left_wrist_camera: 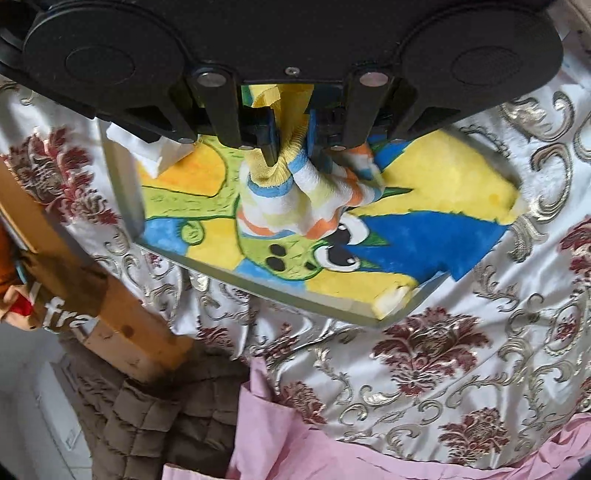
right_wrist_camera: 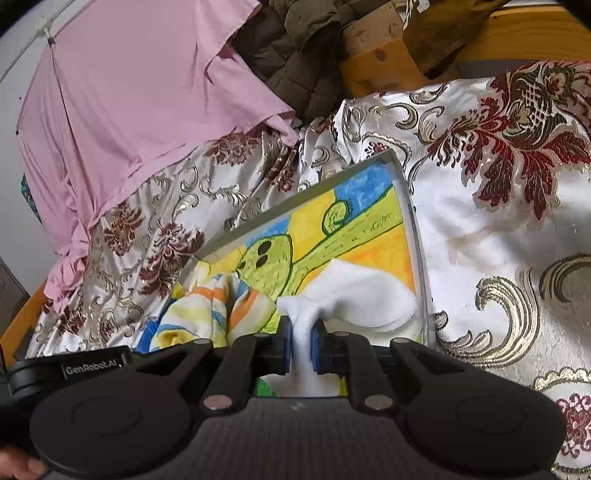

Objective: Organize soft objects
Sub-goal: 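Carry the sock in left tool and white cloth in right tool over the painted tray, then open both tools to drop the sock and white cloth into the tray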

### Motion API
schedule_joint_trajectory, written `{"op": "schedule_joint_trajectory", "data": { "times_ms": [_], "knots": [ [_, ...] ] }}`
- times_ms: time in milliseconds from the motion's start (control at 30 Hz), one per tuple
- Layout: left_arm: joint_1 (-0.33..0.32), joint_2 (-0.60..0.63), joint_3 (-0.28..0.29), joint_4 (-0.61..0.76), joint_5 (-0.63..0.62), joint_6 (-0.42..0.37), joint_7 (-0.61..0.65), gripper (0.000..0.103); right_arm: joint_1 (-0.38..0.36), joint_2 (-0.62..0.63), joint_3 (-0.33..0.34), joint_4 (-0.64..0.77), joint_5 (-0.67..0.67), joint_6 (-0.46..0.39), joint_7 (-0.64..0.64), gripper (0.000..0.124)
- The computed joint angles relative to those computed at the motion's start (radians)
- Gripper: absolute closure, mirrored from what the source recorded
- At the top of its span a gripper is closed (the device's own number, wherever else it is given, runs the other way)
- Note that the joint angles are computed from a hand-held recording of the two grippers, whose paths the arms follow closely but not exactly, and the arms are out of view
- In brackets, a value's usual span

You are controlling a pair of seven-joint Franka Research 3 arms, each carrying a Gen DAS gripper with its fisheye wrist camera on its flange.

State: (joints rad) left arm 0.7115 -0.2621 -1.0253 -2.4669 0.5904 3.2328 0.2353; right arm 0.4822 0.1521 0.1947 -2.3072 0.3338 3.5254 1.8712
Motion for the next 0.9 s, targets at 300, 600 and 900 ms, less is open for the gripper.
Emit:
{"op": "schedule_joint_trajectory", "data": {
  "times_ms": [300,600,900],
  "knots": [
    [-0.225,-0.012,0.206,-0.023,0.032,-0.058,-0.014,0.065,0.094,-0.050,-0.044,-0.008,0.170,-0.042,-0.154,0.073],
    [-0.330,-0.191,0.297,-0.097,0.103,-0.069,-0.102,0.038,0.129,-0.147,-0.005,-0.064,0.443,0.006,-0.386,0.053],
    [-0.523,-0.415,0.436,-0.216,0.039,-0.122,-0.068,0.021,0.111,-0.270,0.091,-0.147,0.526,0.113,-0.499,0.034]
  ]
}}
